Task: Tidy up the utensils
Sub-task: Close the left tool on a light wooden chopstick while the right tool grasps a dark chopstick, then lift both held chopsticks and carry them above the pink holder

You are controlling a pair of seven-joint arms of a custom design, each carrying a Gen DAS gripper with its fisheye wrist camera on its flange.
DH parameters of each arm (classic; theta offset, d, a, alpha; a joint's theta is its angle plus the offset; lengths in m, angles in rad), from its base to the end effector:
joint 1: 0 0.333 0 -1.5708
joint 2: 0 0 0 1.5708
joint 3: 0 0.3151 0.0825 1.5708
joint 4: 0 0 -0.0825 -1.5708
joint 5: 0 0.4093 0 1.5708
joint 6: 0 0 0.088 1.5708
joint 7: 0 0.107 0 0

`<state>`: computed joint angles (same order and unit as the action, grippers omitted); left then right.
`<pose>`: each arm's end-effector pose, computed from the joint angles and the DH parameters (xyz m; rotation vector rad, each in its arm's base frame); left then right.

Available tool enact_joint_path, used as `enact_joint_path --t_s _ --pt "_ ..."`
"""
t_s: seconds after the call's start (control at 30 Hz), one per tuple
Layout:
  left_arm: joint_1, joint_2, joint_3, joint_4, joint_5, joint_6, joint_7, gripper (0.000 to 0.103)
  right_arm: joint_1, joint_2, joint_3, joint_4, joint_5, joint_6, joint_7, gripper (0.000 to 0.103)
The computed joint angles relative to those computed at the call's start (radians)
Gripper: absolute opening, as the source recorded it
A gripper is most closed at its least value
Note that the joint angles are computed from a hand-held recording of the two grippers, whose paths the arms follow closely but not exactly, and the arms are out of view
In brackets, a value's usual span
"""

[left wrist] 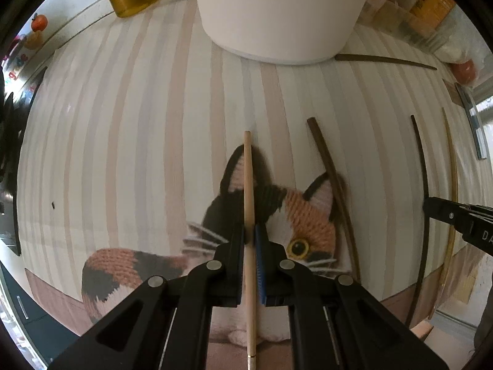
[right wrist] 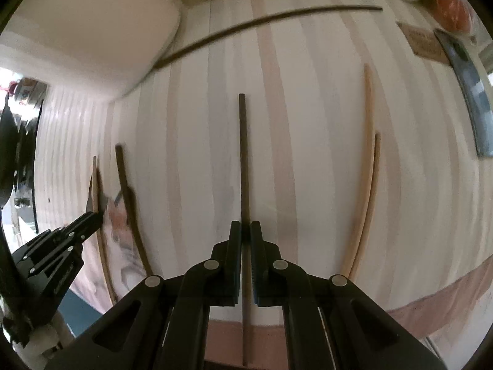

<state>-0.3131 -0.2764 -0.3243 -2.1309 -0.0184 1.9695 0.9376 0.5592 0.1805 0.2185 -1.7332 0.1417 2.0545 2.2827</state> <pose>0.4045 -0.3139 0.5193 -2.1694 2.1495 -0.1367 0.4652 0.4577 0.4781 -2.1107 2.1053 0.2434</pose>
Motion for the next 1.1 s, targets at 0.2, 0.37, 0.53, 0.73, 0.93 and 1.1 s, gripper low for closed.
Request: enact_joint_path --t_s 0.2,0.37,0.53,0.73,0.93,1.1 --pt "0.002 0.012 0.008 0.013 -0.013 0.003 0.023 0.005 0.023 0.055 0.005 0.085 -0.054 -0.082 0.010 0.006" --pt "0.005 -0.005 0.014 -0.009 -0.025 0.017 0.047 0.005 0.052 0.111 0.005 0.158 -0.107 -0.119 0.035 0.005" --pt "0.009 -0.001 0.013 -0.008 -0.029 0.025 0.048 0.005 0.069 0.146 0.002 0.205 -0.128 -0.134 0.065 0.005" --pt "0.009 -0.003 0.010 -0.012 -0.029 0.029 0.048 0.005 0.084 0.169 0.001 0.236 -0.148 -0.148 0.088 0.005" --pt "0.009 0.033 0.003 0.013 -0.002 0.034 0.038 0.005 0.088 0.158 0.000 0.223 -0.151 -0.143 0.101 0.006" --pt "0.004 0.069 0.007 0.047 0.019 0.029 0.050 0.005 0.086 0.147 0.000 0.220 -0.158 -0.157 0.099 0.006"
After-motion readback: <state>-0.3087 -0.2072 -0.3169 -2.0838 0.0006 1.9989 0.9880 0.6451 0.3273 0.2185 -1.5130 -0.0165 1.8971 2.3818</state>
